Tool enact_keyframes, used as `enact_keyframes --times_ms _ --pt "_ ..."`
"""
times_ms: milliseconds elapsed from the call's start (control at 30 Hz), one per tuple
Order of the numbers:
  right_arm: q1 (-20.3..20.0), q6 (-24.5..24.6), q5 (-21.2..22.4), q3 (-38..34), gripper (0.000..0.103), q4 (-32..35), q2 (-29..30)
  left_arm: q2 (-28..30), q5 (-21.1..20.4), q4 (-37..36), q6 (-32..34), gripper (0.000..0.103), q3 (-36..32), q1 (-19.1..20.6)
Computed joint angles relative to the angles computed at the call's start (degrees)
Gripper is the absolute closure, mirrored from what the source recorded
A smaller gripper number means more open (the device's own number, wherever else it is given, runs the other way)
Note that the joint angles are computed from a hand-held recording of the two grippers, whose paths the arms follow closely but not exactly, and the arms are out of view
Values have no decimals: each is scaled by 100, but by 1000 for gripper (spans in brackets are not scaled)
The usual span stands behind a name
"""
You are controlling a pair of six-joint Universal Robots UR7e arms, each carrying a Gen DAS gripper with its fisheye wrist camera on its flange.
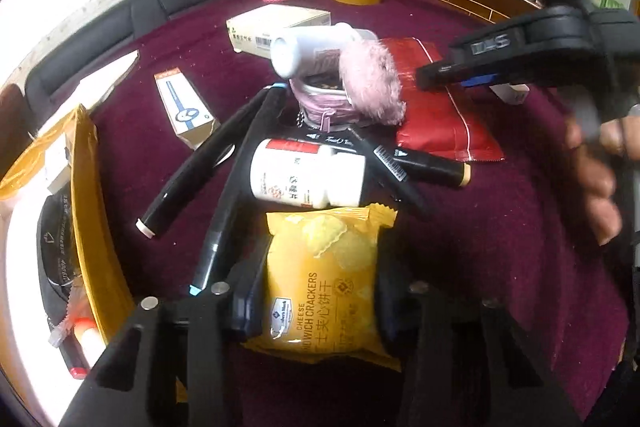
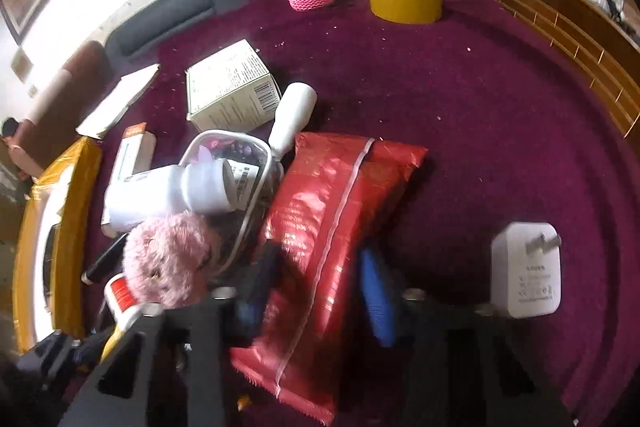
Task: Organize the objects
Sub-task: 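Grasp the yellow cracker pack with left gripper while right gripper grasps the red pouch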
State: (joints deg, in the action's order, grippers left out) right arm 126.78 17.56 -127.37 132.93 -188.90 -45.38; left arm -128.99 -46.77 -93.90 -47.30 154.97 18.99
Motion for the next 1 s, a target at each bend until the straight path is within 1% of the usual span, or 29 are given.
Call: enact_keyframes --times_ms 33,67,100,133,167,200,233,267,300,333,400,467,500,533,567,633,667,700,733,767,800,833,867,900,933,967,1000 --pt "-34 -13 127 138 83 -90 -141 -37 -24 60 -24 60 -7 -26" --pt "-16 -11 152 224 88 -86 -241 -36 -47 8 43 60 -12 16" --pt "22 -19 167 261 89 -100 -276 -49 -80 -48 99 60 -26 76" --pt "41 -89 318 341 88 -277 -323 -66 -98 -63 100 60 -36 109" --pt "116 -11 306 360 87 -233 -354 -60 -101 -58 97 59 -33 106" --pt "176 141 207 277 84 51 -371 -48 -69 5 66 58 -23 51" --pt "185 204 226 184 63 265 -360 -53 -57 26 38 57 -16 36" --pt "165 201 273 116 32 239 -286 -71 -60 21 39 57 -11 40" --pt "174 282 183 24 20 286 -202 -91 -66 -12 85 57 -10 68" --pt "217 380 -2 -102 11 435 -110 -136 -77 20 62 56 -6 64" --pt "230 391 -128 -325 12 601 75 -140 -74 16 67 55 -5 70" --pt "194 402 -375 -579 14 1059 294 -152 -74 68 23 55 -3 37" --pt "170 423 -329 -616 15 1014 326 -160 -77 67 34 55 -2 37" --pt "133 474 -282 -611 19 936 319 -156 -82 54 32 55 0 38" --pt "110 426 -217 -616 24 908 303 -139 -82 51 14 55 1 32" --pt "125 203 -320 -655 29 884 317 -135 -69 70 0 53 0 26" --pt "154 123 -480 -697 38 992 316 -123 -35 145 -71 48 -4 -3" --pt "139 127 -606 -727 47 1212 280 -113 2 230 -159 46 -9 -23" --pt "66 99 -497 -658 47 1192 175 -124 -5 227 -167 45 -13 -2" --pt "1 74 -388 -616 47 1218 91 -123 -33 161 -131 45 -21 53" --pt "16 -35 -439 -626 47 1308 80 -112 -37 145 -124 45 -25 66" --pt "66 -86 -570 -648 43 1321 138 -100 -29 158 -147 45 -22 51" --pt "147 -59 -827 -718 30 1340 277 -79 -8 167 -191 43 -16 30" --pt "157 -11 -960 -784 22 1427 377 -47 38 184 -269 41 -7 7" --pt "95 -169 -975 -825 14 1353 545 -21 103 232 -354 38 2 -22" --pt "170 -405 -1140 -847 17 1038 708 -34 147 265 -397 37 17 -54" --pt "186 -548 -1132 -824 20 795 771 -62 168 268 -425 37 35 -69"
